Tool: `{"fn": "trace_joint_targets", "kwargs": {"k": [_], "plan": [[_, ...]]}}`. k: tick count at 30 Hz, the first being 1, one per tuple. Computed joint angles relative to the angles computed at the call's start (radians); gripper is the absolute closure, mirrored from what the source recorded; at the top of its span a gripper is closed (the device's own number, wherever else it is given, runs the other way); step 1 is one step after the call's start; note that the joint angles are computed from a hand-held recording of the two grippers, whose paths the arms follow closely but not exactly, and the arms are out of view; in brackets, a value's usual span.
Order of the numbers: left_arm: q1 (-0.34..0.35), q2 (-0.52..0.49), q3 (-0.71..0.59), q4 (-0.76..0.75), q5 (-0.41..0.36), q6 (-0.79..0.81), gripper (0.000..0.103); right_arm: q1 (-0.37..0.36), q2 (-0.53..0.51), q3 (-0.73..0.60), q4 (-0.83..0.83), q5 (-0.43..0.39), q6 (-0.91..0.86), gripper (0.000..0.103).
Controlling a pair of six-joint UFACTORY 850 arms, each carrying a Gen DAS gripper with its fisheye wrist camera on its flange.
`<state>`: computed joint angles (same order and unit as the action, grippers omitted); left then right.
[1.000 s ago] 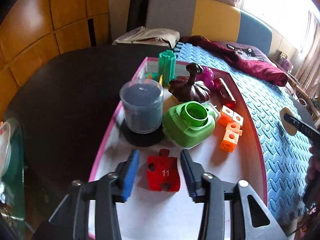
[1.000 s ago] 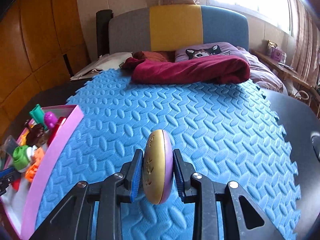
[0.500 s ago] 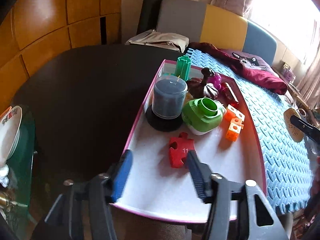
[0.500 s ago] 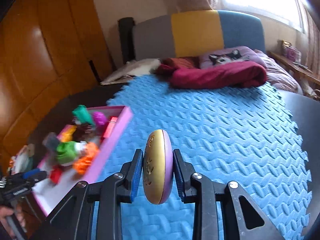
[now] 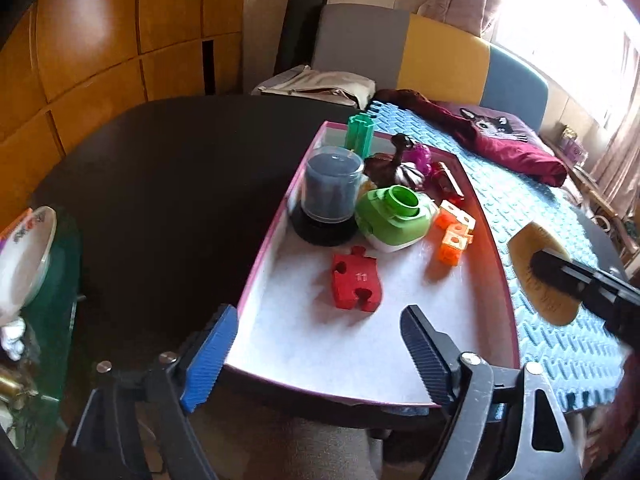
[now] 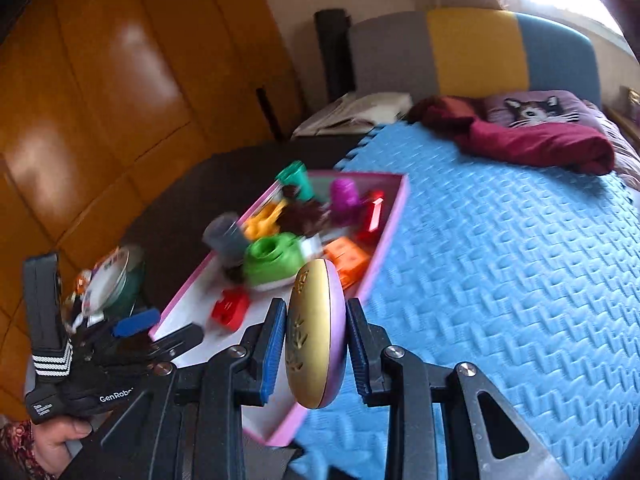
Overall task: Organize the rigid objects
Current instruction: 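Carry the yellow egg into the tray and open the right tool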
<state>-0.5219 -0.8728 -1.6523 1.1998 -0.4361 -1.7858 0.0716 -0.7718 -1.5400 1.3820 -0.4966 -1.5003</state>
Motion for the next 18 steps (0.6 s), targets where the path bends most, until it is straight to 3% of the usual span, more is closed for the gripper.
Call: {"fn": "trace_joint_targets", "kwargs": {"k": [3,12,18], "plan": [[-0.003,0.01,0.017,0.015,-0.03,-0.025,0.009,0.028,-0.012,-0.012,-0.094,0.014,0.087,0.074],[0.015,0.048,0.083,0.055,-0.027,-0.136,0.003,0.079,-0.033,-0.037,-0.258,0.04,0.26,0.074],[0.013,0.06,0.097,0.053,-0.056,-0.159,0.0,0.114,-0.033,-0.027,-0.338,0.107,0.345,0.074]]}}
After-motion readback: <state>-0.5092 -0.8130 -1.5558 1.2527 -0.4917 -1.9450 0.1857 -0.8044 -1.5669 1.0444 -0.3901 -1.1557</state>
